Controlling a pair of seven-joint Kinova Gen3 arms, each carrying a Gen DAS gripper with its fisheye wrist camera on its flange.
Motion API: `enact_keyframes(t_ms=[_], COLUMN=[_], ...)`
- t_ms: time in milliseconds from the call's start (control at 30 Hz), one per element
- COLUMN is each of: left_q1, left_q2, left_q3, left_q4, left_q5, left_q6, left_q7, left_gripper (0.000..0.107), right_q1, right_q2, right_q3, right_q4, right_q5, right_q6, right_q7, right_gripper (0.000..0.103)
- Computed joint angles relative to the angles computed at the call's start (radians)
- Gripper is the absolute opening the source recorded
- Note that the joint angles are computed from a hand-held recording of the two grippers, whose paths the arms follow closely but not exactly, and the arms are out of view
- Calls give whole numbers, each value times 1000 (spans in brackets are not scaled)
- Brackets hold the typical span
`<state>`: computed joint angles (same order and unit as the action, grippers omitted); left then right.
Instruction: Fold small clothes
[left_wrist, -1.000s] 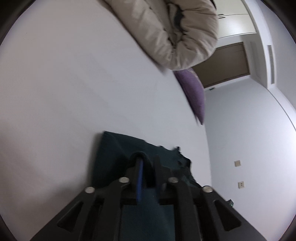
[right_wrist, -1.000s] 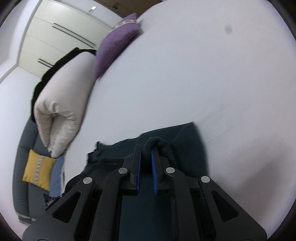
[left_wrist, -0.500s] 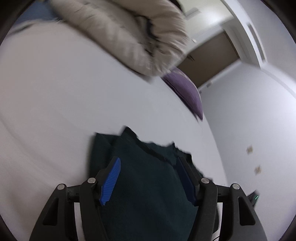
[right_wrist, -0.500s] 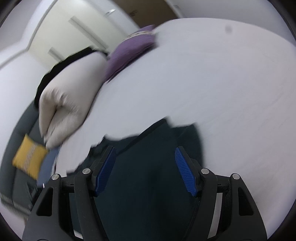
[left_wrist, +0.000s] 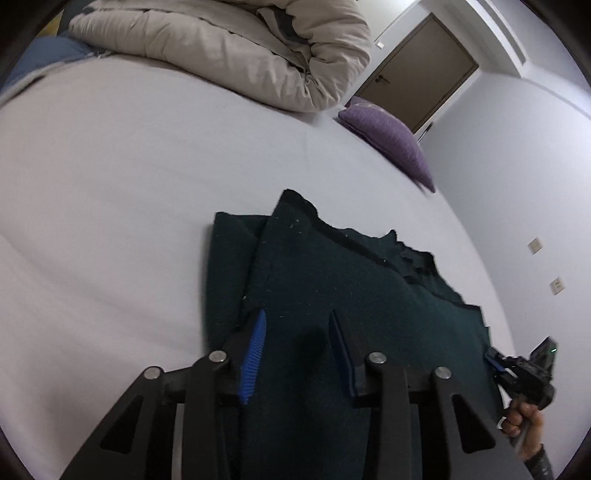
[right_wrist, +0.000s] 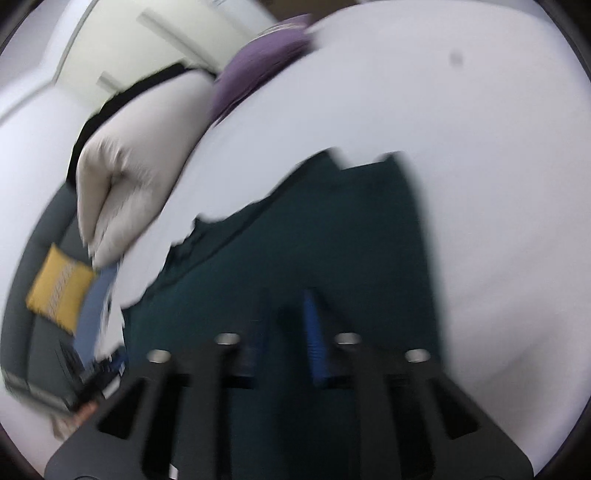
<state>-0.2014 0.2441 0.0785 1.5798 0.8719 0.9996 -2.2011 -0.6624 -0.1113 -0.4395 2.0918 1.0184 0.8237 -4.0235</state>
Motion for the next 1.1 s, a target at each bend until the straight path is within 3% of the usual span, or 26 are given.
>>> enact_keyframes(t_ms=[100,167,233,300,433,533,600,667,733,800,933,1033,1100], left_q1=[37,27,48,84,162,273,325,303,218,152,111,74,52], left_q2=[-35,-61,-79,-79,-35,14,48,72,88,101,113,119,122], left_q3=[-51,-22,-11,0,55,-8,-49,-29,44,86,106,120,128], left_q4=[4,15,6,-16,-87,-142,-167,-170,-165,-165,-156,-143,-125], left_q5=[-40,-54,-76,-111,-260,-382,-462,-492,-456,-387,-309,-234,-183], left_q6=[-28,-75,-113,-142,-223,-250,-251,-253,-256,-246,-244,-234,-238], left_q7=[47,56,54,65,158,250,303,317,308,268,214,163,122], left_gripper=[47,54,54,55,56,56,56,56,56,56,56,56,56], right_q1=[82,158,179,151,73,100,100,53,19,10,47,42,51], right_q2=[-25,-28,-29,3,91,156,191,219,192,161,136,110,83], right_q3=[-114,-207,-246,-211,-63,-15,36,129,221,262,221,186,170], right_q4=[-13,-54,-80,-124,-201,-240,-239,-219,-159,-109,-47,-12,23], right_q5=[-58,-96,-78,-36,25,34,43,74,99,141,259,267,275], right_q6=[122,203,235,201,45,-77,-154,-196,-274,-302,-255,-136,-109], right_q7=[-11,7,30,90,235,293,280,208,127,45,-100,-188,-270], right_gripper=[15,21,21,26,36,37,37,37,30,28,23,26,25])
